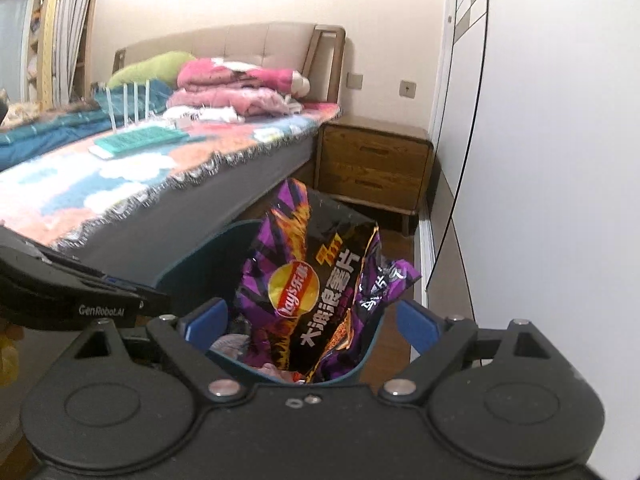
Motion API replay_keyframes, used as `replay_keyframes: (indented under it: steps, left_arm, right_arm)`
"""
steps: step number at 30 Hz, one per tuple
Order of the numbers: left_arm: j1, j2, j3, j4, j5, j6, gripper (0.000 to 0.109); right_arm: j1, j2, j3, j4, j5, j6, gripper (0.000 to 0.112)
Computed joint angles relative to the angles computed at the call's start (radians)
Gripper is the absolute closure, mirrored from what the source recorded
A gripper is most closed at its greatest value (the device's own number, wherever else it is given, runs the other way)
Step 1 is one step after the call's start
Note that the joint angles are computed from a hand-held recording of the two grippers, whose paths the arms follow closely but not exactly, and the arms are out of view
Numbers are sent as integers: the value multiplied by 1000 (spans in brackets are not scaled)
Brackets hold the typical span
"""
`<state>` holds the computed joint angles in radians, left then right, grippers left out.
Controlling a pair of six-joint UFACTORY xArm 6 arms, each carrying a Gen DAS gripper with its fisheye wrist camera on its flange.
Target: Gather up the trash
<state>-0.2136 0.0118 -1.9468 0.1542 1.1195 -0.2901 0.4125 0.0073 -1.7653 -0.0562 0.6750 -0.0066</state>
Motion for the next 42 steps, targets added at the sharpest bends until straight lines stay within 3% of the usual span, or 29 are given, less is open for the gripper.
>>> replay_keyframes:
  steps: [3, 6, 8, 10, 15, 18, 33, 37, 42]
  left_arm:
    - [-37, -57, 41, 71, -3, -40, 91]
    - [-72, -113, 75, 119, 1, -87, 75]
    - [-101, -156, 111, 169, -5, -118, 50]
    - [-136, -196, 143, 229, -7, -156, 40]
    - [-201, -256, 163, 293, 44, -226, 37]
    - [-246, -293, 187, 346, 62, -275, 28]
    - [-512, -387, 239, 617, 263, -478, 26]
    - [-569, -407, 243, 674, 314, -526, 9]
    - [-629, -427, 245, 737, 353, -567, 9]
  right_arm:
    - [-1, -66, 64, 35, -25, 30, 21]
    - [-1, -130, 117, 58, -31, 52, 20]
    - [1, -168, 147, 64, -31, 72, 20]
    - [1, -206, 179, 63, -38, 111, 19]
    - [3, -294, 245, 75, -38, 144, 16]
    - [11, -352, 292, 36, -45, 153, 13]
    - [60, -547, 439, -22, -29, 133, 9]
    - [73, -568, 453, -1, -36, 115, 9]
    - [90, -583, 455, -8, -48, 112, 9]
